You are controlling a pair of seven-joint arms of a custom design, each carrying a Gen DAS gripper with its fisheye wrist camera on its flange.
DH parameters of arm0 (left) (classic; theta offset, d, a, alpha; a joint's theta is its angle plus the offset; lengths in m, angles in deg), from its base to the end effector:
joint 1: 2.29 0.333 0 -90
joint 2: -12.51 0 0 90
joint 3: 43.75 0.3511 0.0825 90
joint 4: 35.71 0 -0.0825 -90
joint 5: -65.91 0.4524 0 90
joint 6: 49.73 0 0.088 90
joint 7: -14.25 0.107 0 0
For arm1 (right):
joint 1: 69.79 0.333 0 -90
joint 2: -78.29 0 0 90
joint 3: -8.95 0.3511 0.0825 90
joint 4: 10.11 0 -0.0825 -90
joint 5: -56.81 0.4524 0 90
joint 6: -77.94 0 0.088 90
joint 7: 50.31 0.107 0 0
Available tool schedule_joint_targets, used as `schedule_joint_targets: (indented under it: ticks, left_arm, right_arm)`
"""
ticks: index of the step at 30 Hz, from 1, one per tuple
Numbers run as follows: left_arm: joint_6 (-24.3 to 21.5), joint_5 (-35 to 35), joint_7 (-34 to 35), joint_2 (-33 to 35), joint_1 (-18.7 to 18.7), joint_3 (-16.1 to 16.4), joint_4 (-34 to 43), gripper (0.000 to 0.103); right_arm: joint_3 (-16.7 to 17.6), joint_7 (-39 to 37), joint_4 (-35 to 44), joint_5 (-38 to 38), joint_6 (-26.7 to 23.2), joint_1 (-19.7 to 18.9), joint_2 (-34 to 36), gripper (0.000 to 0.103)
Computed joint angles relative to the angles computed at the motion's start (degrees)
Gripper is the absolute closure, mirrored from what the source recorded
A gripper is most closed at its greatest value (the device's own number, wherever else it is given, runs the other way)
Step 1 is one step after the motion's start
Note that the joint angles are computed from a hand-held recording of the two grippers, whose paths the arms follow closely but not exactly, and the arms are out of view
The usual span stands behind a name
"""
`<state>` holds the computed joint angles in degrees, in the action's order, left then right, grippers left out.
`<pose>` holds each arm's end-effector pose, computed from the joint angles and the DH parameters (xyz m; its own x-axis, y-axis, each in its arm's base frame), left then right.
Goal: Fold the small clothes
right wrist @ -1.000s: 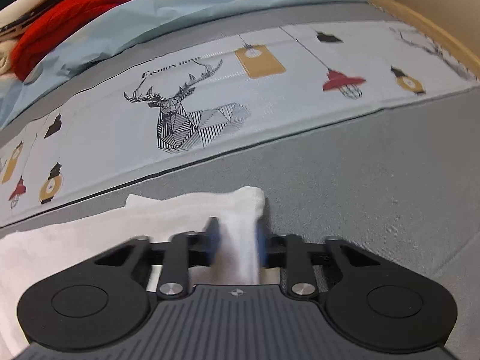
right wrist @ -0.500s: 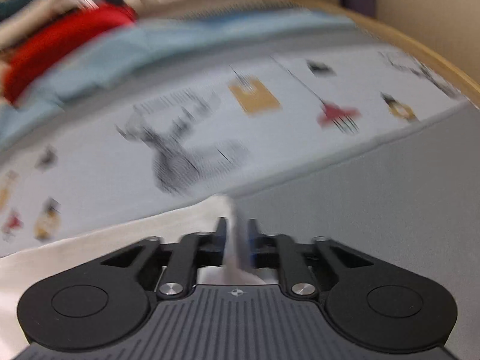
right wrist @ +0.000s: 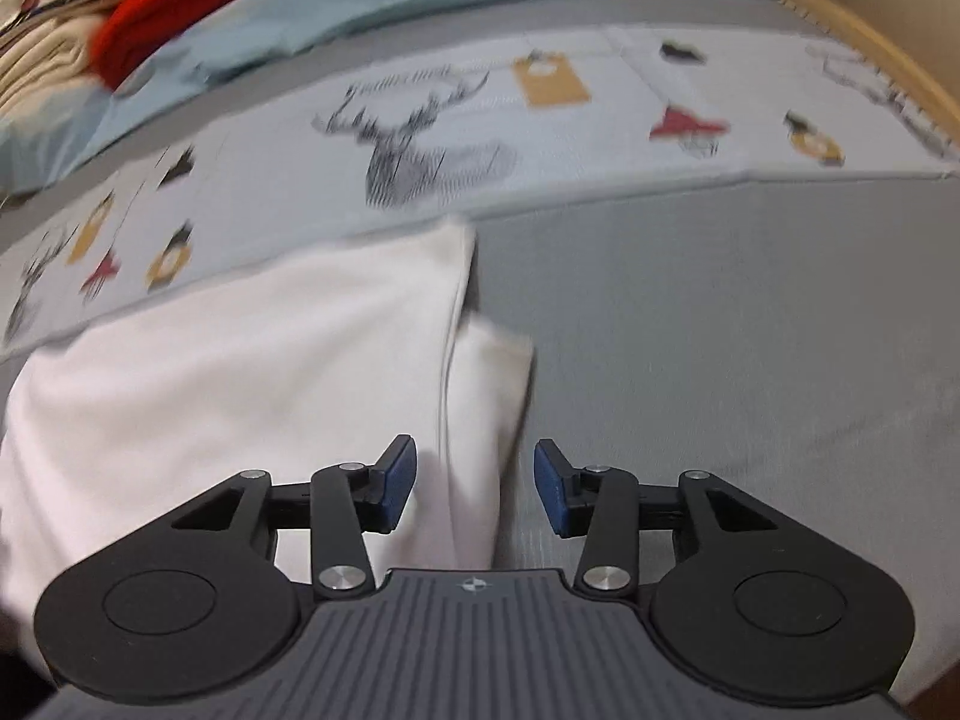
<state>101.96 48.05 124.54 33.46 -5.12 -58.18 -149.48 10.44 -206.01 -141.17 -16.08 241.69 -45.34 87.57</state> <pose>0.6703 -0.1910 0.3009 -0.3889 -0.8994 0.1998 -0.8893 0.3097 -0.3365 0.5023 0.3023 0.2830 -0.2847 -0.9325 -0.2220 -0.7398 0.3610 -0.5677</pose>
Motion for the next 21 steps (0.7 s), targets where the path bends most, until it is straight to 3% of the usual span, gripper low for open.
schedule_joint_targets:
  ticks: [3,5,7,8,9,10,12,16,21]
  left_arm:
    - [0.4,0.6,3.0,-2.3,0.5,-0.1,-3.8,0.070]
    - [1.6,-0.5,4.8,-3.3,1.0,-0.4,-5.4,0.086]
    - [2.4,-3.1,7.8,-4.0,2.0,-1.3,-6.3,0.095]
    - [3.2,-4.3,9.5,-4.6,2.3,-1.7,-7.2,0.100]
    - [3.8,-5.3,10.7,-5.1,2.4,-2.0,-7.8,0.101]
    - [4.3,-6.4,11.9,-5.6,2.4,-2.2,-8.5,0.103]
    - [6.6,-8.3,13.5,-6.9,2.1,-2.4,-10.1,0.103]
    - [8.4,-9.8,13.0,-8.3,0.7,-1.8,-11.3,0.103]
    - [9.8,-4.9,8.4,-8.6,-1.6,0.1,-12.0,0.103]
  right_arm:
    - [1.2,-9.1,-3.1,5.9,3.6,-0.6,-1.2,0.058]
    - [1.7,-13.2,-4.3,7.8,2.7,0.2,-2.1,0.058]
    - [2.1,-14.9,-5.2,9.1,1.7,0.9,-2.8,0.060]
    - [2.1,-14.8,-5.5,8.9,1.9,1.1,-3.2,0.072]
    - [2.0,-13.5,-5.8,7.4,1.9,1.4,-3.7,0.079]
    - [2.0,-11.5,-6.1,5.6,1.9,1.6,-4.2,0.093]
    - [2.6,-7.8,-6.4,2.9,0.3,1.9,-5.3,0.101]
    - [4.2,-3.8,-7.3,0.8,-3.2,1.4,-6.9,0.103]
    - [5.5,-9.5,-8.4,10.4,-7.3,1.0,-7.1,0.103]
